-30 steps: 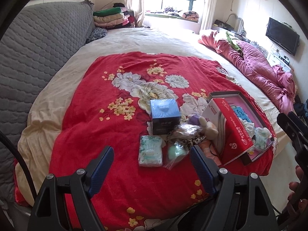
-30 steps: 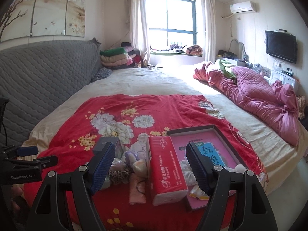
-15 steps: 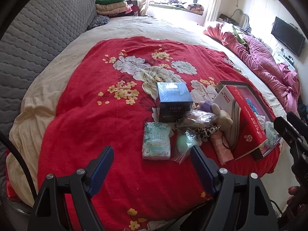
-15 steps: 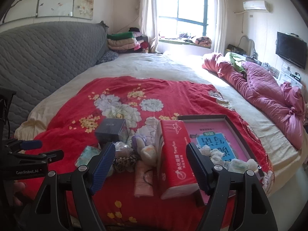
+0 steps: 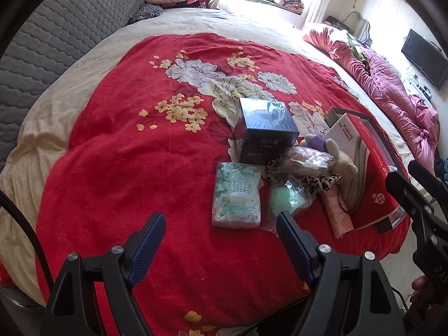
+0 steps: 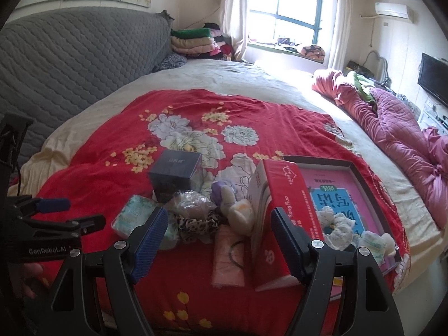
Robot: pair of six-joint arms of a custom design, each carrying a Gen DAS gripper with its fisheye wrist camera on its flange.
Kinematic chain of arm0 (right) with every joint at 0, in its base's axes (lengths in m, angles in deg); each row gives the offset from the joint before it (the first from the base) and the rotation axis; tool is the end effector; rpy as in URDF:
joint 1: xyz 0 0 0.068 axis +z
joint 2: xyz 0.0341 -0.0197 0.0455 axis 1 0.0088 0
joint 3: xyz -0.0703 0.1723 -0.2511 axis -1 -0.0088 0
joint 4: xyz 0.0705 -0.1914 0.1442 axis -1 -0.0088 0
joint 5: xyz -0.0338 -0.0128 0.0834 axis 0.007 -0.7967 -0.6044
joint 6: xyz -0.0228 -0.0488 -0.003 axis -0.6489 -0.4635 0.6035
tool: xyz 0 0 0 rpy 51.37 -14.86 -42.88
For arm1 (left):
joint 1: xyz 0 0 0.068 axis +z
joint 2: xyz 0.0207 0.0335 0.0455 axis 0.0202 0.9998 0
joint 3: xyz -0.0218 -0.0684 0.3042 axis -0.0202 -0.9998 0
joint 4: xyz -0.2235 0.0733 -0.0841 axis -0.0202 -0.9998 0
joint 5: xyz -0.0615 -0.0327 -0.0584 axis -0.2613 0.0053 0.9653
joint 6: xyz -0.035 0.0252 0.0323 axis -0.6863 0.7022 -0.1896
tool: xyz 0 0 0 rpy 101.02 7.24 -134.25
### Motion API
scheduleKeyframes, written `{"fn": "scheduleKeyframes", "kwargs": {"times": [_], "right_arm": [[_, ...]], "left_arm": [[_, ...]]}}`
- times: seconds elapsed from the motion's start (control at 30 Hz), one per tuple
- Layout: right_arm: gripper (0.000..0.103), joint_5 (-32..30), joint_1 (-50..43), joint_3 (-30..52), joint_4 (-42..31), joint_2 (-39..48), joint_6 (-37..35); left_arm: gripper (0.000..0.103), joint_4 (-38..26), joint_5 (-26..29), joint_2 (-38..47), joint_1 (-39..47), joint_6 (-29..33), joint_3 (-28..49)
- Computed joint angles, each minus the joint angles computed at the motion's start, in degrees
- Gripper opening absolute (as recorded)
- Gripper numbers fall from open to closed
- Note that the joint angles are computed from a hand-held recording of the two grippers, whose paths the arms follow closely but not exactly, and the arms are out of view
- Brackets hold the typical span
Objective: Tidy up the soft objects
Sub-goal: 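Move both open tools back over the pile of soft items, then grasp the second green 'Flower' packet with the left tool while the right tool grasps the clear plastic bag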
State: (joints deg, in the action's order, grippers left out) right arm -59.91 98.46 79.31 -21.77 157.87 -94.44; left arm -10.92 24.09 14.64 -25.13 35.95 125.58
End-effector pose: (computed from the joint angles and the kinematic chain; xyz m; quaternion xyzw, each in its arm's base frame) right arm 0.3317 0.0642 0.1722 -0.3365 0.8573 0.0991 0.3767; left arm 0.2579 -0.1143 0.1356 -0.2407 0.9322 -0.0054 0.2704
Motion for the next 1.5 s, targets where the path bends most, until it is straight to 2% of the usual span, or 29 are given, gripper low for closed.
{"fn": "scheduleKeyframes", "kwargs": {"times": [0.27, 0.5, 0.73, 0.83, 1.17, 1.37, 1.43, 1.5], "right_arm": [[0.077, 2.62, 2.79, 3.36, 0.37, 4.51, 0.10], [0.077, 4.13, 1.87, 7.51, -0.76, 7.60, 0.32], [0.077, 2.71, 5.29, 14.56, -8.51, 12.86, -2.06], [0.077, 2.65, 6.65, 17.97, -12.53, 15.79, -2.82], [0.077, 7.25, 10.31, 23.66, -15.34, 22.24, -5.35], [0.077, 8.95, 11.02, 28.68, -19.40, 26.73, -6.36], [0.070, 8.22, 10.86, 29.54, -20.07, 27.44, -5.88], [0.067, 7.84, 10.77, 29.63, -20.05, 27.68, -5.80]], "left_arm": [[0.080, 4.88, 3.05, 6.10, 2.07, 0.90, 0.95], [0.080, 6.81, 3.62, 7.93, 3.81, 2.41, 1.33], [0.080, 14.15, 7.31, 9.75, 6.14, 4.78, -0.47], [0.080, 15.38, 7.96, 10.62, 6.98, 4.95, -0.64], [0.080, 19.27, 10.67, 14.58, 8.81, 6.24, -0.95], [0.080, 21.08, 12.53, 16.34, 10.06, 6.99, -0.83], [0.080, 21.20, 12.83, 16.87, 10.49, 7.20, -0.49], [0.080, 20.97, 12.80, 17.49, 10.57, 7.29, 0.22]]}}
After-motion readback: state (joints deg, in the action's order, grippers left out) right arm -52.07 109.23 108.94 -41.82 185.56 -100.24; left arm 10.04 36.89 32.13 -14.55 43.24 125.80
